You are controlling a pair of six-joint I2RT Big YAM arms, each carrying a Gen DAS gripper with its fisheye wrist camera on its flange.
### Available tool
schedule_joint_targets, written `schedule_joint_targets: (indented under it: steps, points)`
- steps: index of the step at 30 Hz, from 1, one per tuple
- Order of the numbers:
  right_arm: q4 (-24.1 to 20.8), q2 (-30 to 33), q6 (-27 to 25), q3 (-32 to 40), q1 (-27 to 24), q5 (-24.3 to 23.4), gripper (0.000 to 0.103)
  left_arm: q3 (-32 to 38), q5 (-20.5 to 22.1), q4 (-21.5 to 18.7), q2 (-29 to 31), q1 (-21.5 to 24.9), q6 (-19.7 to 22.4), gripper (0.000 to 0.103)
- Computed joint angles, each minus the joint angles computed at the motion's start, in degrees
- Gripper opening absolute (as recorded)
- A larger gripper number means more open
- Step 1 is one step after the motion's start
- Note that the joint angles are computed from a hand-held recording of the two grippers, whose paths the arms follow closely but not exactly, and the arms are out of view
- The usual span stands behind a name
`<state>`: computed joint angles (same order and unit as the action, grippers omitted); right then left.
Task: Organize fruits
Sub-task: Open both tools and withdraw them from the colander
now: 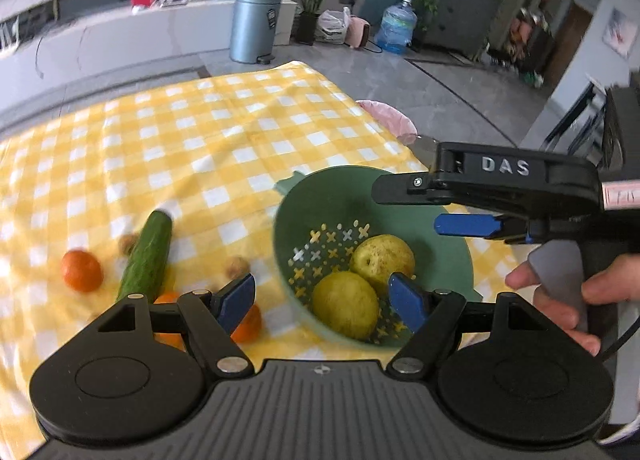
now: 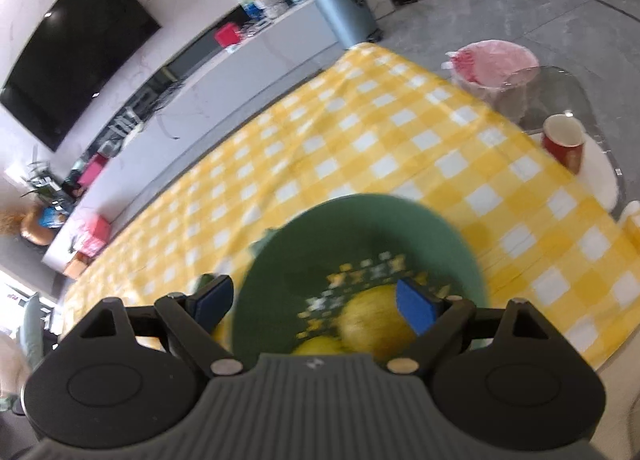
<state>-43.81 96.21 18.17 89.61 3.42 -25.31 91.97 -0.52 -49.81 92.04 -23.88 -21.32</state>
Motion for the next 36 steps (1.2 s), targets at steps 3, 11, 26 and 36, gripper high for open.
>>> schedule_joint_targets:
  steps: [3, 11, 26, 36]
  points:
    - [0.74, -2.14, -0.59, -1.33, 1.77, -0.66, 0.086, -2.0, 0.38, -0.7, -2.82, 1.47, -0.92, 0.088]
    - [5.25, -8.38, 1.52, -7.03, 9.71, 2.08, 0.085, -9.58, -1.49, -0.5, -11.44, 5.81, -1.65, 0.088]
    - [21.08, -11.74, 3.94, -17.45, 24.37, 21.28, 0.099, -25.63, 4.38, 7.92, -20.26, 18.65, -11.57, 0.086]
    - [16.53, -6.74, -1.84, -14.9, 25.7, 25.18, 0.085, -29.56, 4.7, 11.1, -18.99, 22.96, -8.4, 0.086]
